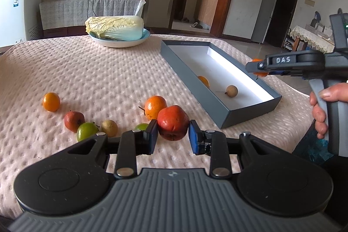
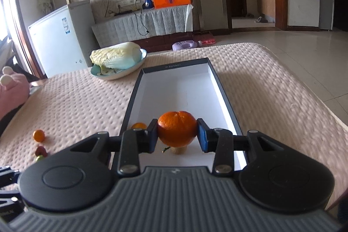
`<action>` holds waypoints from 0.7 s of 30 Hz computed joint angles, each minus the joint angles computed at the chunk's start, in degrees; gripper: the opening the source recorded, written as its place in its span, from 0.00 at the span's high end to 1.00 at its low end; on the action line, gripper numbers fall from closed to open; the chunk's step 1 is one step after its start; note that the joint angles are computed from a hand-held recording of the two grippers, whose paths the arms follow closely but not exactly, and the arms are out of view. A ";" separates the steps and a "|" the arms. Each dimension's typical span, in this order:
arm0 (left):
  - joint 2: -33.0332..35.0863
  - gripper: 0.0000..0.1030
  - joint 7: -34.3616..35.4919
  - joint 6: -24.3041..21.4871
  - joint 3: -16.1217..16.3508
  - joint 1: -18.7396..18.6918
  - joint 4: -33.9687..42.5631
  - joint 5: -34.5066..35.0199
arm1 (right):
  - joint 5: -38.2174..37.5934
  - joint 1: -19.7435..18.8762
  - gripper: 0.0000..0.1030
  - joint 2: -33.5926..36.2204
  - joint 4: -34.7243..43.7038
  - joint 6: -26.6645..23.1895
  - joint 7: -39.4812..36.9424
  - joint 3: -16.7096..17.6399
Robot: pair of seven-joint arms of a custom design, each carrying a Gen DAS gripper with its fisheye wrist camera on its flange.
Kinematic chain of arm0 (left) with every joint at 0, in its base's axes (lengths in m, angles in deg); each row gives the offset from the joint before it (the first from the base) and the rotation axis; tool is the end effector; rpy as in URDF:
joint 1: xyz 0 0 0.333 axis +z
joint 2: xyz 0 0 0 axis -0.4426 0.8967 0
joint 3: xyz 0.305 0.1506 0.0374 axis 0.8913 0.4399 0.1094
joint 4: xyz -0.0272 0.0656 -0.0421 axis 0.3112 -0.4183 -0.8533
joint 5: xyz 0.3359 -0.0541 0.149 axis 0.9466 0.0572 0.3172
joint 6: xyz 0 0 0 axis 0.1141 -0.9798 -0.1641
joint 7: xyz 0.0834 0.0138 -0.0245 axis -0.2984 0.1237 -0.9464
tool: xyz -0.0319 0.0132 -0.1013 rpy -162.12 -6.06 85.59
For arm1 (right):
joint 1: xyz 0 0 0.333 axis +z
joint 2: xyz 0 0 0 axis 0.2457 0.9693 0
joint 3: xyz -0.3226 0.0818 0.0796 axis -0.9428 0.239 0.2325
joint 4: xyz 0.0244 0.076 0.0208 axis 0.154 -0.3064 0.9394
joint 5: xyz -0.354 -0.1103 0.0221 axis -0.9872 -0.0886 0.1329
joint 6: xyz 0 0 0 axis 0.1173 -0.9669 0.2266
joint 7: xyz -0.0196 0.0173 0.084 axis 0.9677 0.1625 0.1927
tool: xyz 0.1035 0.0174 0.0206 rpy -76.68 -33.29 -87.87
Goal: Organize fruits
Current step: 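Carry the tangerine with the right gripper over the box while the left holds the apple, then open the right gripper to drop the tangerine into the box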
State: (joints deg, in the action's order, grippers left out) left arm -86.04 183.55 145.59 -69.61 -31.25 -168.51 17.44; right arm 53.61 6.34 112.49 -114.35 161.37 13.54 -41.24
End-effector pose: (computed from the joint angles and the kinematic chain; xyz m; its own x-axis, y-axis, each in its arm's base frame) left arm 0.4814 -0.0595 0.4566 0.0964 -0.9816 0.1649 -0.5401 -0.1908 -0.8197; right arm 0.6928 0.2255 0.4466 0.4528 -0.8766 -0.1626 -0.5496 -0.1309 -0.8251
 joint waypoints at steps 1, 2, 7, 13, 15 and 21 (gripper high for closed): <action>-0.09 0.66 -0.25 0.07 0.08 -0.05 -0.14 0.33 | -0.18 0.43 0.61 -0.20 -0.07 -0.21 -0.01 -0.53; -0.24 0.66 -0.80 0.06 0.24 -0.10 -0.35 0.93 | -0.31 1.24 0.61 -0.40 0.03 -0.62 0.14 -1.58; -0.37 0.66 -1.41 0.03 0.14 0.10 -0.57 1.74 | -0.05 6.84 0.61 -0.21 2.52 -3.26 1.07 -8.40; -0.78 0.66 -0.70 -0.27 -0.22 0.11 -0.73 0.68 | 0.92 10.43 0.61 3.42 8.66 -3.73 0.81 -12.00; -0.89 0.66 -0.09 -0.40 -0.48 0.25 -0.78 0.33 | 1.29 11.73 0.61 5.06 11.45 -3.86 1.86 -13.27; -0.71 0.66 -3.01 -1.06 0.70 0.22 -0.88 4.07 | 1.93 15.53 0.61 9.89 20.37 -8.98 3.60 -16.70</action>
